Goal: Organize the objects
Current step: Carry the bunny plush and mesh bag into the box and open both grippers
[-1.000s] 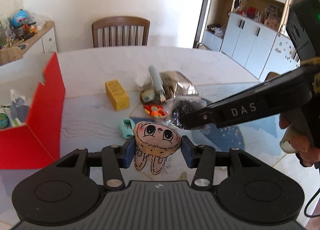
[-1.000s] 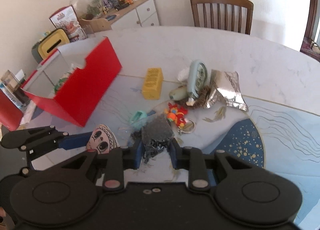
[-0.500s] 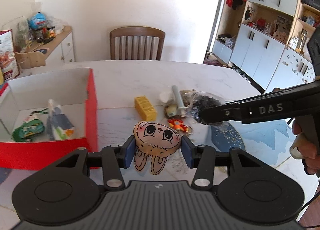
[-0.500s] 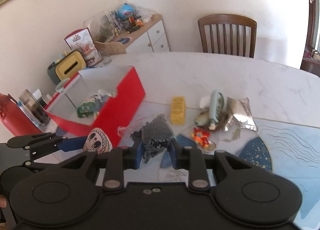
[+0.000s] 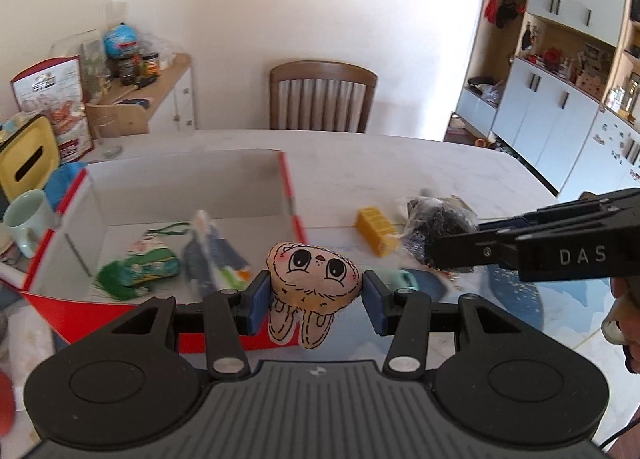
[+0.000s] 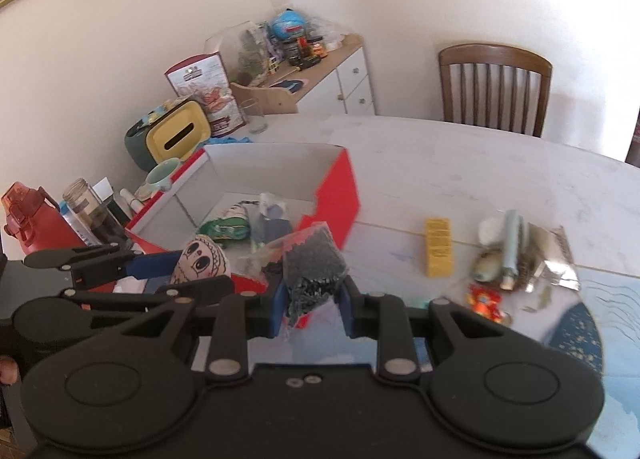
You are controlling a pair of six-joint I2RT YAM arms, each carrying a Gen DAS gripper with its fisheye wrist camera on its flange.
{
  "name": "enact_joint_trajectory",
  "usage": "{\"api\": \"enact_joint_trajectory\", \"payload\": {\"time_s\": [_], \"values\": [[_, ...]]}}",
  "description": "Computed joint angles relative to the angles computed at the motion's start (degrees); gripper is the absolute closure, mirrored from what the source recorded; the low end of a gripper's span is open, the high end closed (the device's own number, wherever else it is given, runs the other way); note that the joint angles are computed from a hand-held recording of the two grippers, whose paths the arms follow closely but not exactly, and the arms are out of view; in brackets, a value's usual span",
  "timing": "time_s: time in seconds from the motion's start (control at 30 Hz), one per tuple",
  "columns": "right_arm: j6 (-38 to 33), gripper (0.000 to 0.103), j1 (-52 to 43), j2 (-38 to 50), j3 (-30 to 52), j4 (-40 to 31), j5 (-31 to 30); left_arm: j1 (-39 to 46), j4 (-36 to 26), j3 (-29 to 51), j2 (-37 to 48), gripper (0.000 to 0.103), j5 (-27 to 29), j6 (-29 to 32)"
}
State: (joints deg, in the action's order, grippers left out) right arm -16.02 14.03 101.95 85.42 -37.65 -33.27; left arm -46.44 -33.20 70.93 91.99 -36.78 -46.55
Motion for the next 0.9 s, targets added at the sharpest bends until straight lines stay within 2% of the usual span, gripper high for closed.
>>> {"api": "enact_joint_trajectory", "payload": {"time_s": [0.2, 0.43, 0.7, 0.9], "values": [[3.0, 0.077, 5.71, 1.09, 0.79, 2.48, 3.27, 4.18, 1.05, -5.96, -6.19, 0.055, 0.85, 2.59], [6.32, 0.076, 10.86, 5.88, 4.83, 4.13, 7.56, 12.32, 3.89, -10.39, -9.85, 0.055, 3.39, 8.44], [8.89, 0.076, 14.34, 13.95, 13.55, 4.09, 12.31, 22.78, 8.5, -11.6, -8.09, 0.055, 6.81, 14.71], [10.04, 0.076, 16.26, 20.57, 21.86, 2.84, 15.36, 29.05, 11.29, -9.41, -3.87, 0.055, 9.77, 19.54]]}}
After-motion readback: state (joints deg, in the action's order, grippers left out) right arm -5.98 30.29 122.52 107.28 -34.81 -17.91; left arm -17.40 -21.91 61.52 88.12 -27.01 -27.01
